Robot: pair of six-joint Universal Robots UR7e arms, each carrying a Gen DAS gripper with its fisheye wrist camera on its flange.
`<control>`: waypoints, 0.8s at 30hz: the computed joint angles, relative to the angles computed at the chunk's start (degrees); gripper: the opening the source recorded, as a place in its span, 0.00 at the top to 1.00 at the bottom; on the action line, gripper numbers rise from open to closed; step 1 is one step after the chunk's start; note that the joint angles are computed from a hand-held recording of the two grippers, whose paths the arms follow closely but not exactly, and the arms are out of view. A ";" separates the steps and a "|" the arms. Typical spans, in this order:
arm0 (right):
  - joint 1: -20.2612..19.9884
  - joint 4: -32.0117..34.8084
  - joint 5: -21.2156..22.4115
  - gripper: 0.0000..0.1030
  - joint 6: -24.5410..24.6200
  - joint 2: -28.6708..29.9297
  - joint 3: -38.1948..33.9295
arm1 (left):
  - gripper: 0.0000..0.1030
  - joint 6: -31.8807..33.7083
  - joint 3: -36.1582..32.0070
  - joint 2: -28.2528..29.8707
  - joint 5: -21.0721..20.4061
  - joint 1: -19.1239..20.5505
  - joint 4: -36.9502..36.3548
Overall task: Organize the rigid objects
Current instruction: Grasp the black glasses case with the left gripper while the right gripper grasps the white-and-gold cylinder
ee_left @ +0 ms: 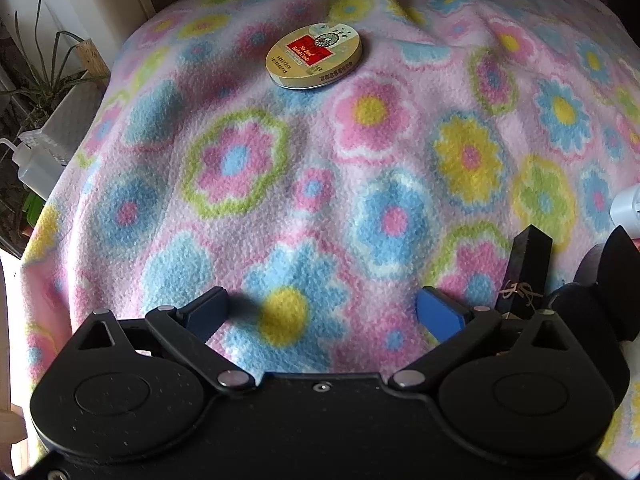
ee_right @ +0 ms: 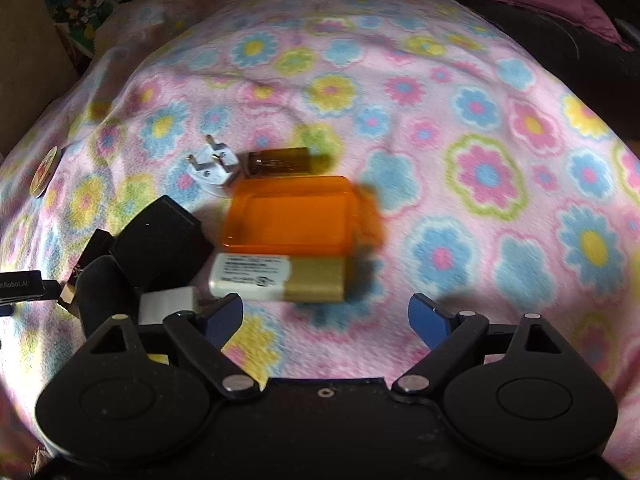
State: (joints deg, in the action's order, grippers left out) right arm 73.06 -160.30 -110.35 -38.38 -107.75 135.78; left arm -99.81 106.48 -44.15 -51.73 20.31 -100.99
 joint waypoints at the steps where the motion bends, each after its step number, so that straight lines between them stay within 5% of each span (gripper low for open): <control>1: 0.66 -0.60 -0.29 0.05 0.37 0.82 0.10 | 0.04 0.10 0.29 -0.26 0.09 0.08 -0.33; 8: 2.94 -6.08 -2.78 0.02 2.15 6.06 0.39 | 0.07 1.02 1.79 -0.87 1.63 -0.28 -2.00; 11: 2.64 -3.31 -3.74 0.19 3.71 6.61 -1.01 | 0.08 2.59 0.40 0.13 3.06 -1.94 -0.99; 20: 0.44 -2.41 -5.86 0.19 3.65 3.23 -1.13 | 0.07 17.93 -2.64 3.88 2.66 -6.75 -10.19; 24: -1.42 0.85 -4.58 0.18 4.12 0.57 -1.58 | 0.07 31.60 -2.99 6.00 1.33 -7.76 -16.35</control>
